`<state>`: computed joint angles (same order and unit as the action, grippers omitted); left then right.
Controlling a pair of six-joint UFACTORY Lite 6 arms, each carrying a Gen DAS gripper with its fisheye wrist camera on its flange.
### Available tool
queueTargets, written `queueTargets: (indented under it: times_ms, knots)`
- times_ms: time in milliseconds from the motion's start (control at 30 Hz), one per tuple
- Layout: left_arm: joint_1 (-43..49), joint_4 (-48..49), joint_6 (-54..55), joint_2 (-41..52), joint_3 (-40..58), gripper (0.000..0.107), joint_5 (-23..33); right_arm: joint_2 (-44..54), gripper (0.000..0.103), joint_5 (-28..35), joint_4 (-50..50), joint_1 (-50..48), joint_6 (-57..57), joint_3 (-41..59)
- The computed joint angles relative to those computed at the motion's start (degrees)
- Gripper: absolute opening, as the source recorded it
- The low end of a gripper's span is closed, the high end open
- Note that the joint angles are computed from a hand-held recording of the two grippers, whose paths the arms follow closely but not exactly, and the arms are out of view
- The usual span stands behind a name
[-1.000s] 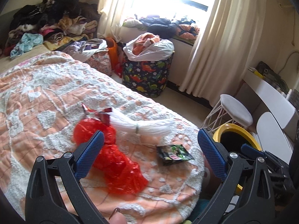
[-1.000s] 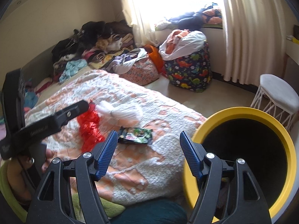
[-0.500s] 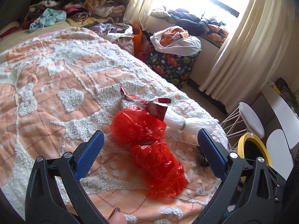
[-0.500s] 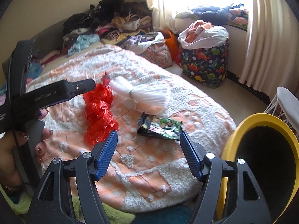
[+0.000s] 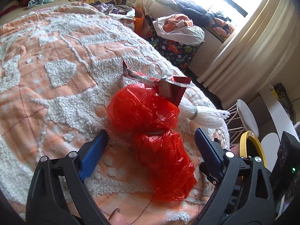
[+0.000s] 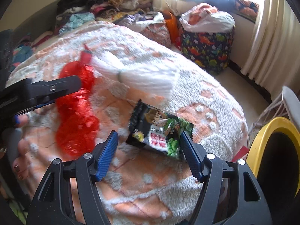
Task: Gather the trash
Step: 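Grasp the red plastic bag with the left tool while the right tool grasps the green packet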
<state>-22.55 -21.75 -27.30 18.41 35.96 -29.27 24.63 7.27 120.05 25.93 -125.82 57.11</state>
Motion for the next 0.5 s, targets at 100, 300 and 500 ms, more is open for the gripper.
queueTargets:
  times_ms: [100,300,500]
  knots:
    - [-0.1,0.9,-0.9,0.9,0.4,0.083,-0.2,1.0,0.053,1.8,-0.2,-1.3,1.3,0.3]
    - [-0.7,0.6,-0.8,2.2,1.3,0.078,0.2,-1.3,0.023,8.4,-3.7,-5.2,5.3,-3.0]
    - [-2.0,-3.0,1.8,2.3,1.7,0.061,1.2,-6.5,0.015,12.6,-2.5,-7.9,4.8,-8.3]
